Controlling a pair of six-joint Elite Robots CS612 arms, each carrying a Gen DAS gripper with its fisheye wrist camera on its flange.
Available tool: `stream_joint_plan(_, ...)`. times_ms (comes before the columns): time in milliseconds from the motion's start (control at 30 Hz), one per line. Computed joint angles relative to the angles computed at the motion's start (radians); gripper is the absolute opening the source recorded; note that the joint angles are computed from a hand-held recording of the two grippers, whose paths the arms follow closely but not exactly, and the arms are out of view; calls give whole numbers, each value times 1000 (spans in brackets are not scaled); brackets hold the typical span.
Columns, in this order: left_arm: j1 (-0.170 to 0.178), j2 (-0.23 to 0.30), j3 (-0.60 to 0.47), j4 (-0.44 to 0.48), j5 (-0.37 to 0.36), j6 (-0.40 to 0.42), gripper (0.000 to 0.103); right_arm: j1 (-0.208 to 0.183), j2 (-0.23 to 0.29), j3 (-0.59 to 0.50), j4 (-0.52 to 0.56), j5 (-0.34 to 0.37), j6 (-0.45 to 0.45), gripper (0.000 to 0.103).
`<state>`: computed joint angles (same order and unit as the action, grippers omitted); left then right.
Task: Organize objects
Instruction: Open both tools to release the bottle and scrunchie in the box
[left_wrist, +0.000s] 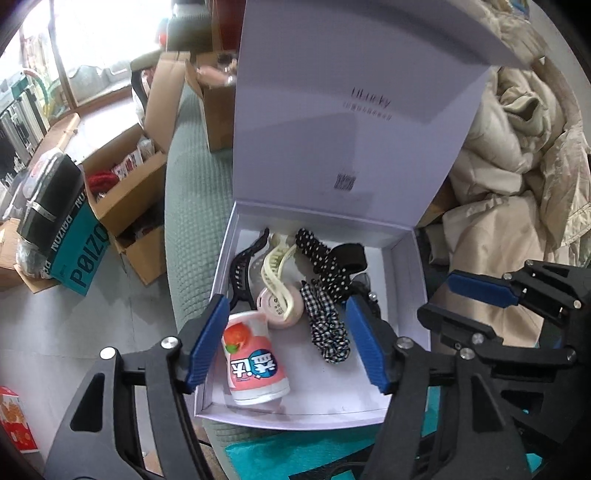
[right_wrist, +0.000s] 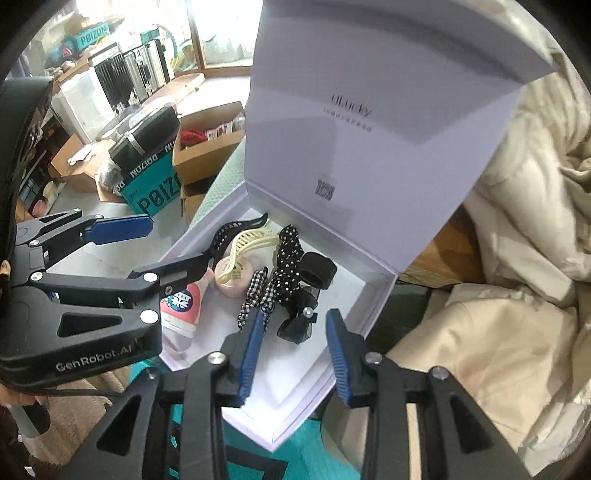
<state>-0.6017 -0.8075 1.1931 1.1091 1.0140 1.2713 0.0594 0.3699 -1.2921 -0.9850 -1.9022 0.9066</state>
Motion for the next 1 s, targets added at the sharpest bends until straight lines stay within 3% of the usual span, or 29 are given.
stream_joint_plan(133, -14, -3, -17, 34, -26, -6, 69, 13, -9, -12, 3, -37, 15, 43)
stream_joint_plan(300, -28, 10, -56, 127, -29, -32, 81, 27, -17, -19, 9, -75, 28, 52)
stream_joint_plan(733, -69, 22, -82, 236, -60, -84, 84, 54, -10, -49, 4, -132, 57, 77)
stream_joint_plan(833, -81, 26, -83, 269, -71, -119, 84, 59, -6, -57, 7, -133, 64, 80)
stream_joint_plan(900, -93, 38, -91, 338, -90, -180, 84, 63, -4, -62, 12, -140, 76, 80)
stream_joint_plan(1000, -104, 33, -84, 345, -102, -193, 84, 73, 0, -74, 17, -168, 107, 80)
